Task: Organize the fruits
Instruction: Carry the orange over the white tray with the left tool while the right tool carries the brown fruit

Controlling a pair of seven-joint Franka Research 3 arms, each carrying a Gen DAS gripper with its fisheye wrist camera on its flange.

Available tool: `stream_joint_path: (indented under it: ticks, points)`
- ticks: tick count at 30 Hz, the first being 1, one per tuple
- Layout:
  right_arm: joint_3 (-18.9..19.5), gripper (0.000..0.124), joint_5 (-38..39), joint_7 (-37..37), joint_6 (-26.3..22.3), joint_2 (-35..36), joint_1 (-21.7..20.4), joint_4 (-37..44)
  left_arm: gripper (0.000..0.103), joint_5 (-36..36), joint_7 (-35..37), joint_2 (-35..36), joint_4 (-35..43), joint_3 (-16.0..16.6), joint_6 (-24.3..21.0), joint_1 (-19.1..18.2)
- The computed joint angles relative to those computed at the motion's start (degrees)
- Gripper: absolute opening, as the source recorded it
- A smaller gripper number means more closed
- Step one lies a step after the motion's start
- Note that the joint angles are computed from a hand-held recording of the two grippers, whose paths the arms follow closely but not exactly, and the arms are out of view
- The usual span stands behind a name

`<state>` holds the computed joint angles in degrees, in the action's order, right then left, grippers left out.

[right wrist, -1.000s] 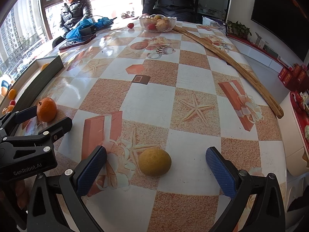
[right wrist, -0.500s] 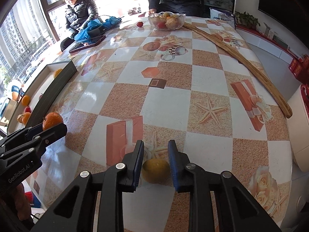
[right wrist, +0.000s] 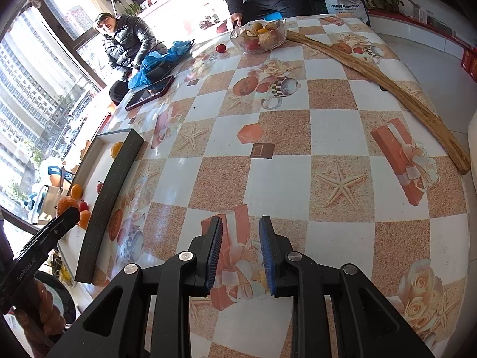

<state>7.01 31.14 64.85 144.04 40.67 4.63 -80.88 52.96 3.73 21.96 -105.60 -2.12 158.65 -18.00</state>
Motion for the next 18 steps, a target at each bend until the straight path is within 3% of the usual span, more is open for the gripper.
stream_joint_path:
  ticks: [2, 4, 5, 6, 7, 8, 10, 11, 12, 13, 15, 16, 18]
  points:
    - [-1.0, 0.028, -1.6, 1.6, -1.7, 0.6, 0.8, 1.7, 0.041, 0.3, -0.5, -1.0, -0.9, 0.4, -0.6, 0.2]
    - [-2.6, 0.028, -4.4, 2.4, 0.8, 0.0, 2.5, 0.6, 0.041, 0.4, -0.9, -2.0, -2.2, 0.4, -0.8, 0.7]
    - [-4.4, 0.036, -6.9, 3.8, 2.9, -0.6, 4.2, -0.7, 0.041, 0.8, -1.4, -2.5, -2.8, 0.4, -1.1, 0.8]
    - [-5.7, 0.069, -8.9, 5.1, 5.5, -1.2, 5.4, -2.4, 0.041, 1.3, -1.9, -2.8, -3.4, 0.5, -1.4, 1.0]
    - [-5.9, 0.086, -9.6, 5.3, 8.4, -2.0, 5.5, -4.6, 0.041, 1.7, -2.3, -3.0, -3.8, 0.4, -1.5, 1.2]
    - [-5.3, 0.092, -9.7, 4.7, 11.5, -2.8, 5.1, -6.9, 0.041, 1.8, -2.4, -3.0, -4.1, 0.2, -1.6, 1.5]
    - [-6.1, 0.092, -11.7, 5.8, 11.3, -2.4, 5.5, -7.6, 0.041, 1.4, -2.5, -3.0, -4.6, -0.1, -1.2, 2.3]
    - [-6.4, 0.083, -12.6, 6.6, 10.6, -1.7, 5.7, -7.2, 0.041, 1.1, -2.4, -2.9, -4.8, -0.3, -1.0, 2.6]
    - [-7.2, 0.066, -13.9, 8.0, 9.8, -0.9, 6.4, -6.6, 0.041, 0.9, -2.6, -3.0, -5.1, -0.3, -0.9, 2.7]
    - [-8.4, 0.063, -15.6, 9.7, 10.5, -0.4, 7.6, -6.6, 0.041, 0.8, -2.6, -3.2, -5.5, -0.4, -0.7, 2.9]
    - [-11.0, 0.041, -19.9, 12.3, 13.8, -0.6, 10.2, -8.0, 0.041, 1.3, -3.2, -4.0, -6.6, -0.2, -0.7, 3.0]
    - [-9.9, 0.030, -20.1, 11.9, 13.1, -0.9, 9.5, -7.9, 0.041, 1.7, -3.6, -4.6, -7.1, -0.1, -1.0, 3.1]
    - [-7.9, 0.025, -19.6, 11.5, 9.9, -0.9, 8.1, -6.4, 0.041, 2.4, -4.5, -6.1, -8.6, 0.0, -1.9, 3.6]
